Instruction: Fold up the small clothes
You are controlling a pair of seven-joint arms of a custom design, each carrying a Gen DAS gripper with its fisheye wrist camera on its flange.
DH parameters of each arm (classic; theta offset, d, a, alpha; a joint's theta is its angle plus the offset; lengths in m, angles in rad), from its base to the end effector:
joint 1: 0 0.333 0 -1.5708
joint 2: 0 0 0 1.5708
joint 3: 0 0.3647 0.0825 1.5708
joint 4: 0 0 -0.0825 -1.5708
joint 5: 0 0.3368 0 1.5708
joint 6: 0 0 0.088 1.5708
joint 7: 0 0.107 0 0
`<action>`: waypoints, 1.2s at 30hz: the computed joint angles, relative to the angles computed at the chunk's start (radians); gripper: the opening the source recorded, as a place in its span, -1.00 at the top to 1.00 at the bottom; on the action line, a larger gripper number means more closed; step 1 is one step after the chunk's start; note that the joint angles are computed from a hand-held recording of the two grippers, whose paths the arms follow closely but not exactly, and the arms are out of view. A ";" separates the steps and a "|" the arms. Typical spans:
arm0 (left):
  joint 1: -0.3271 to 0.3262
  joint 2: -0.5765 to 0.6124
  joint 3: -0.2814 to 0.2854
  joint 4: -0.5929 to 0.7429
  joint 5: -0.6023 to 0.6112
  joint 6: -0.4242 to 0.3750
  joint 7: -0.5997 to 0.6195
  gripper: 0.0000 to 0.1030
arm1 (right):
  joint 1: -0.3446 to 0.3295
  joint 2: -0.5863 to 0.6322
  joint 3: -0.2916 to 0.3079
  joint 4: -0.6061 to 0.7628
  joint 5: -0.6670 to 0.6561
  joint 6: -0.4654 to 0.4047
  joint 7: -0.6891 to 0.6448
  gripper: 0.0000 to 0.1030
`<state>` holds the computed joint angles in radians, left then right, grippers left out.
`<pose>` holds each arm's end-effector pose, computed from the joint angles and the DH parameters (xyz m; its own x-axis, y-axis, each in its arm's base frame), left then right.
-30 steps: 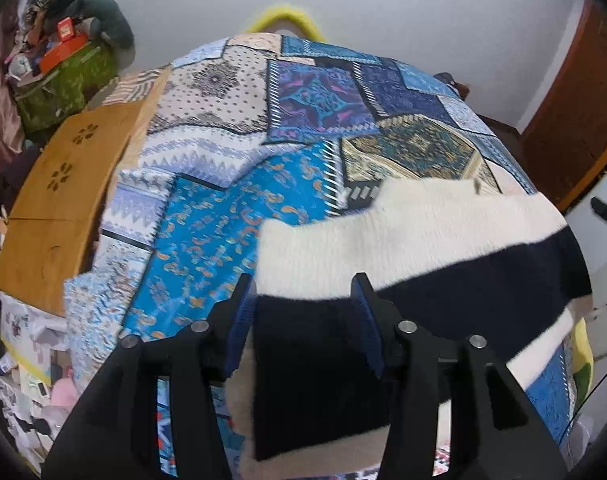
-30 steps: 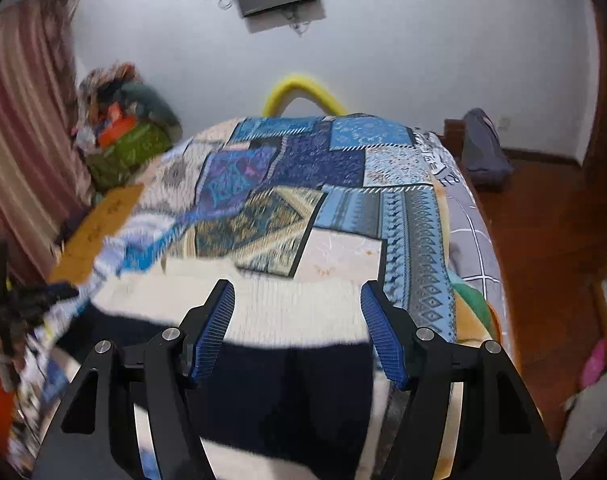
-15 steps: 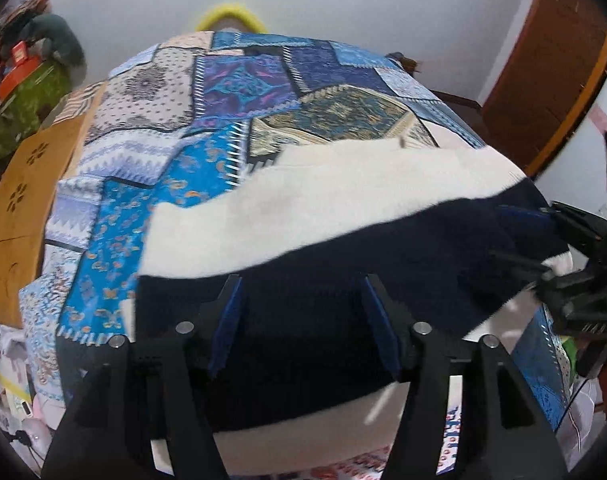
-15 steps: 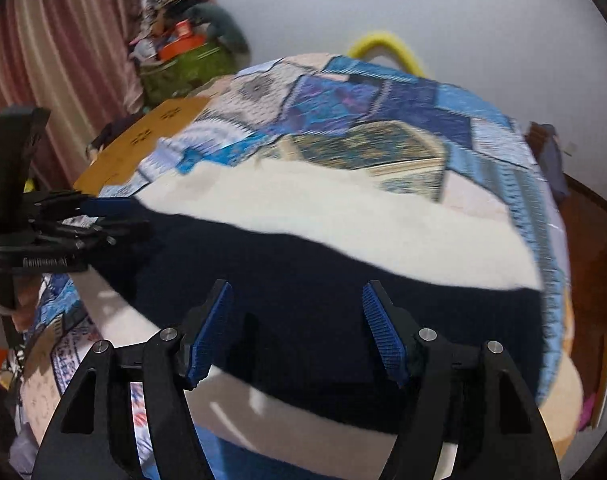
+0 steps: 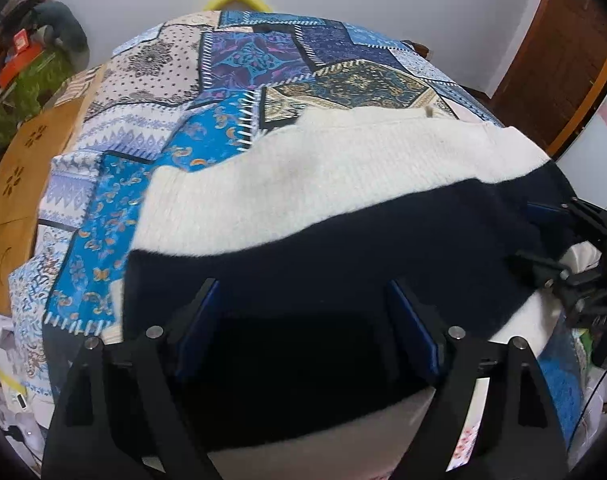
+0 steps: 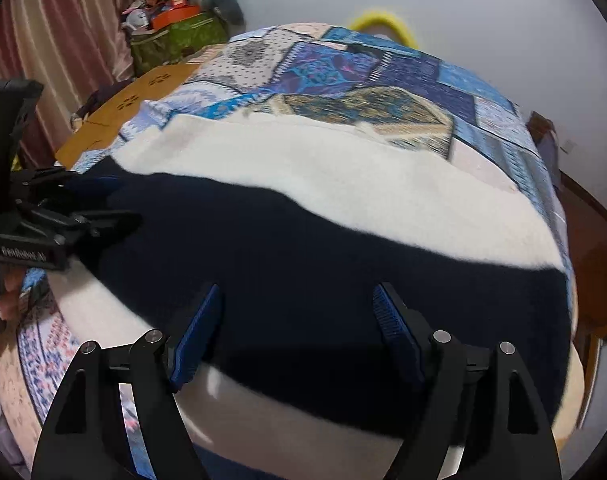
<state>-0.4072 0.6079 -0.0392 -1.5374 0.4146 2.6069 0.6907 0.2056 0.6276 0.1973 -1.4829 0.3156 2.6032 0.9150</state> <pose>0.6569 -0.3162 0.4138 0.1099 -0.9889 0.0999 -0.8569 -0.1452 -0.4947 0.6964 0.2480 0.4294 0.6988 -0.7138 -0.0469 -0.6125 -0.5632 -0.5546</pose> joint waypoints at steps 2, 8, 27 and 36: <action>-0.010 -0.020 0.015 -0.031 0.017 0.005 -0.025 -0.64 | -0.013 -0.015 -0.009 -0.027 0.005 0.016 0.003 -0.45; -0.019 -0.076 0.036 -0.116 0.067 0.010 -0.101 -0.64 | -0.055 -0.071 -0.018 -0.128 0.029 0.077 0.008 -0.45; 0.001 -0.232 0.021 -0.338 0.259 -0.040 -0.451 -0.62 | -0.104 -0.177 0.010 -0.297 0.136 0.200 0.006 -0.45; 0.026 -0.314 -0.026 -0.411 0.381 0.085 -0.692 -0.62 | -0.126 -0.190 0.120 -0.265 0.288 0.197 -0.133 -0.46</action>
<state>-0.3808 0.2935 -0.0655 -1.9489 0.7956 2.6918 -0.0015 0.0800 0.4380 0.3173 -1.7478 0.6035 2.7999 0.7818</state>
